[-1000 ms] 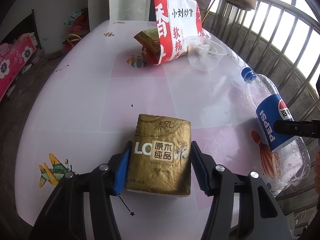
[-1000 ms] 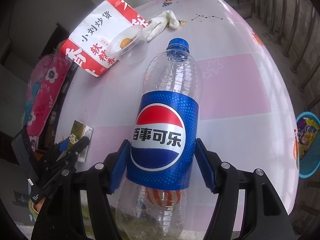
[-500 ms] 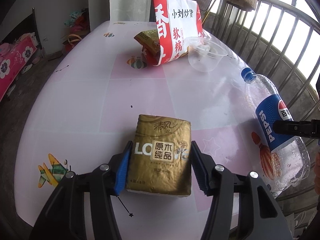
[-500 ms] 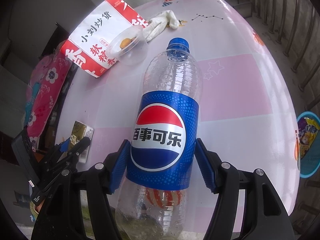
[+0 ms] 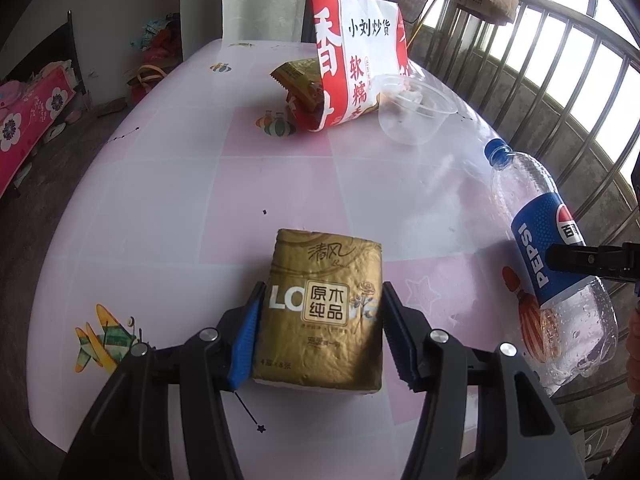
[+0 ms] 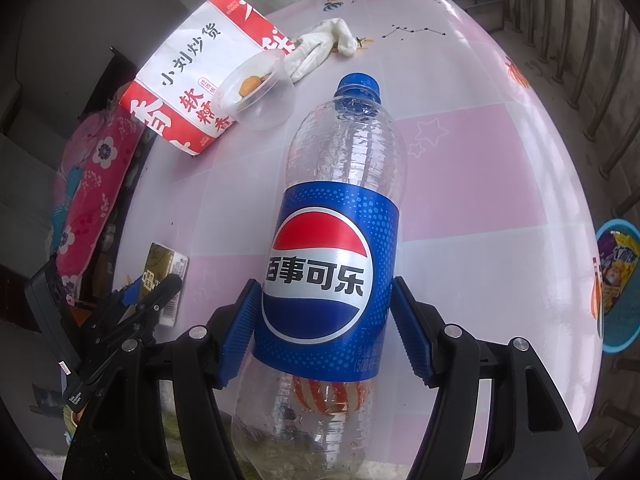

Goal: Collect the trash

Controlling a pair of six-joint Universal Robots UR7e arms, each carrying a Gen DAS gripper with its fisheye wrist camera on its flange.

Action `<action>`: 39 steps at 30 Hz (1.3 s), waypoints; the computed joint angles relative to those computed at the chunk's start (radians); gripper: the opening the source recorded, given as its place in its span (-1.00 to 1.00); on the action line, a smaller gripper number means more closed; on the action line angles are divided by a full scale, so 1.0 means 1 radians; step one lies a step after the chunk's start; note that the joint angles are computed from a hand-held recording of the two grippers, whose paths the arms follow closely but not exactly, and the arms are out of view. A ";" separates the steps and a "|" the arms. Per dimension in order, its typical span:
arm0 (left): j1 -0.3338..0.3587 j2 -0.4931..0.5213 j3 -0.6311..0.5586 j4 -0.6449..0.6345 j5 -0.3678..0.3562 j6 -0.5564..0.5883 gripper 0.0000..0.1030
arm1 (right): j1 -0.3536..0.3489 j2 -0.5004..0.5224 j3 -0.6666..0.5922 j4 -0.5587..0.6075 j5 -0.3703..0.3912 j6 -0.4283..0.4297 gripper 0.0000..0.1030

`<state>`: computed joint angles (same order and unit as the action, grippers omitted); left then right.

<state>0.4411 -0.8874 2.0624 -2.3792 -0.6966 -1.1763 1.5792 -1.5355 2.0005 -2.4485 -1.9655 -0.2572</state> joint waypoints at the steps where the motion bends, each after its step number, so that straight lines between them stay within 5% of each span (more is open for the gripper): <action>1: -0.001 0.000 -0.001 0.003 0.000 -0.003 0.07 | 0.000 -0.001 0.000 0.002 0.002 0.001 0.23; 26: -0.003 -0.008 0.009 -0.008 -0.004 -0.018 0.27 | 0.010 -0.008 -0.003 0.032 -0.003 0.006 0.33; 39: -0.004 -0.051 0.094 -0.194 -0.023 0.014 0.34 | 0.012 -0.021 0.018 -0.001 -0.008 0.016 0.36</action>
